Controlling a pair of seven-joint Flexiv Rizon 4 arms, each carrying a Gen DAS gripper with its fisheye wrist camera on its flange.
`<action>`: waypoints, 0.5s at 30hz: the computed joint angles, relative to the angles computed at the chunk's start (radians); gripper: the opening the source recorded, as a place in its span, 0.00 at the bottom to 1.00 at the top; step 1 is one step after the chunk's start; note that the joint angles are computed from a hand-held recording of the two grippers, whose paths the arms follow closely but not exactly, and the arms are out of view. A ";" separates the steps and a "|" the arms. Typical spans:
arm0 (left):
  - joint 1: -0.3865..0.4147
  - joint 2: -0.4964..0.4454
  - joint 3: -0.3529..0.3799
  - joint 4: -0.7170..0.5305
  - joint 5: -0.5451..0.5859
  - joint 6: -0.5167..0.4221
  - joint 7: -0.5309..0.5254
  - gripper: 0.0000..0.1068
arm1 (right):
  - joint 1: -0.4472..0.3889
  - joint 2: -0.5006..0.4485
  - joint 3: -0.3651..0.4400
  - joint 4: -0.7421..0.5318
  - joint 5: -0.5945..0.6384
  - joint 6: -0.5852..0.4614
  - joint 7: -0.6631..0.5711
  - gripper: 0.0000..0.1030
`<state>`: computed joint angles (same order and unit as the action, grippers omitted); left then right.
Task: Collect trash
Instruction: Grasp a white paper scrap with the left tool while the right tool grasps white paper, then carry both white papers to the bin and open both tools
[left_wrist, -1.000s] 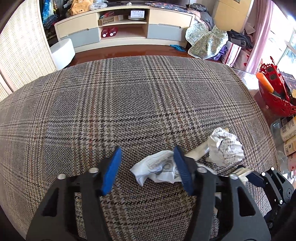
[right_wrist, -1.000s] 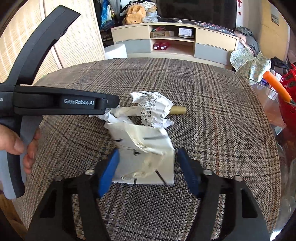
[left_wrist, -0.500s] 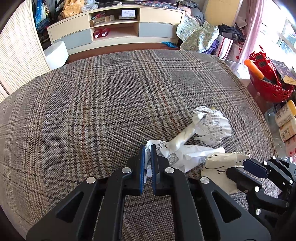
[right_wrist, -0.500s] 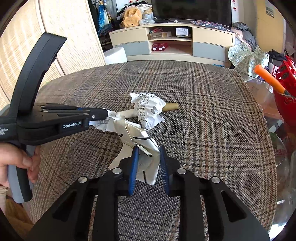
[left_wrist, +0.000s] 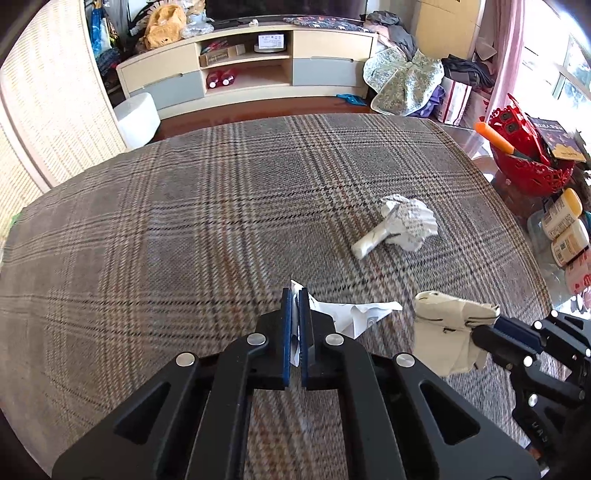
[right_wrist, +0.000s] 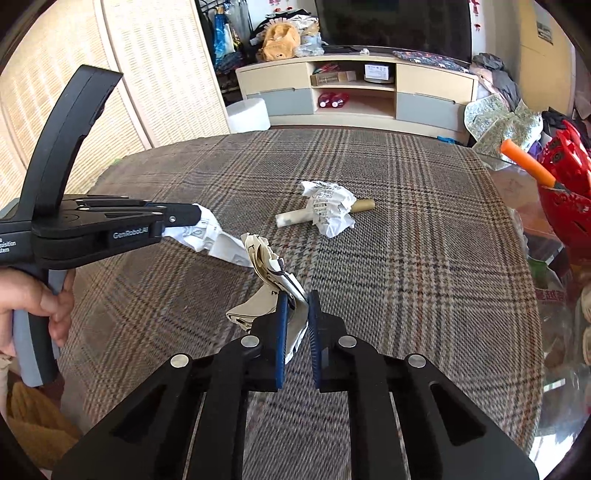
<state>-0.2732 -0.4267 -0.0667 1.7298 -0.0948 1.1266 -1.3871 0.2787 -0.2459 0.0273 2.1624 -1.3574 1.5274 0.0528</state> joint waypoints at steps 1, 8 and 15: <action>0.000 0.030 0.002 0.035 0.001 0.014 -0.001 0.02 | 0.001 0.018 0.009 0.017 0.015 -0.014 -0.010 0.12; 0.018 0.239 -0.032 0.285 -0.083 0.088 0.051 0.01 | -0.024 0.205 0.088 0.170 0.110 -0.098 -0.032 0.12; -0.038 0.450 -0.044 0.509 -0.251 0.132 0.132 0.01 | -0.037 0.412 0.212 0.311 0.274 -0.168 -0.060 0.12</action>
<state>-0.3114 0.0231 -0.1108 2.2388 -0.3463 1.2585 -1.2552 0.2416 0.1664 0.2390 2.4739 -1.0834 1.3594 -0.0076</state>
